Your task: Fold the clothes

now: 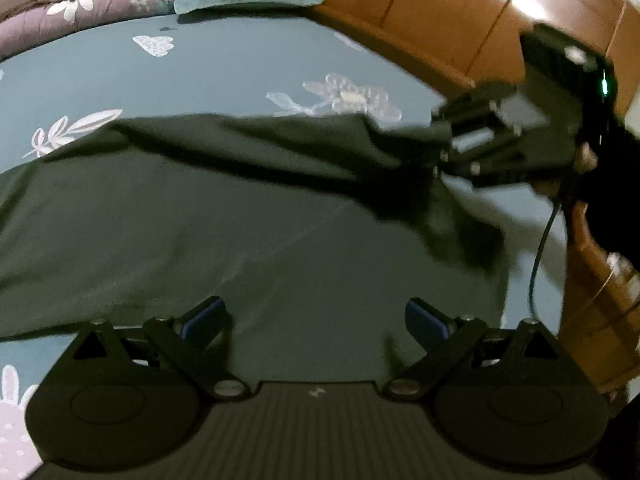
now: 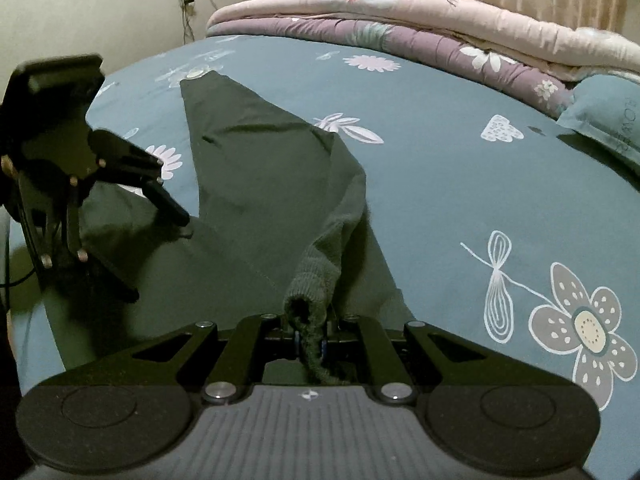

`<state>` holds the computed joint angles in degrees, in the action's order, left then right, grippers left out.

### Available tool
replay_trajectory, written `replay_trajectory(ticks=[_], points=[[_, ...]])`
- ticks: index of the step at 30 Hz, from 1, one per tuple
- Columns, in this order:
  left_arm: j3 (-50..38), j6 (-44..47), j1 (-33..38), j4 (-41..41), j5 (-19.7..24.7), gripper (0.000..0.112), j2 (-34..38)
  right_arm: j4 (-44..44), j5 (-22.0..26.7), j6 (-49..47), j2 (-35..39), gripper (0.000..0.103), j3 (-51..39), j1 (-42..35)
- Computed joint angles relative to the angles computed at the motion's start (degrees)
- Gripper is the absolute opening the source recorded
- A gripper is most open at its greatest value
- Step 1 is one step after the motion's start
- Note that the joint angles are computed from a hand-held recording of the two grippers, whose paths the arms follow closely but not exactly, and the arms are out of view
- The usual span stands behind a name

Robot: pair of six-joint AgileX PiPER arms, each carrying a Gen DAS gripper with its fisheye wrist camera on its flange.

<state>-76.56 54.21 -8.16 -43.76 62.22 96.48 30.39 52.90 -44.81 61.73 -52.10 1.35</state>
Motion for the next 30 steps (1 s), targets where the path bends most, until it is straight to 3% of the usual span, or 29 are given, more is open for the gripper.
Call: replay_trajectory(ticks=[8, 13, 20, 30], points=[[-9.4, -11.1, 2.4, -8.6, 4.0, 0.096, 9.4, -16.2, -4.4, 11.7, -3.7, 0.011, 1.5, 13.3], [-16.7, -20.9, 4.2, -14.6, 4.2, 0.096, 17.5, -17.8, -5.2, 14.2, -4.5, 0.011, 3.3, 16.5], [-21.7, -30.6, 5.5, -18.6, 0.2, 0.096, 24.6, -18.0, -4.5, 15.8, -6.6, 0.011, 4.6, 18.0], [-20.6, -29.2, 5.6, -26.6, -4.8, 0.095, 26.9, -15.5, -4.0, 17.6, -7.9, 0.011, 8.1, 18.4]])
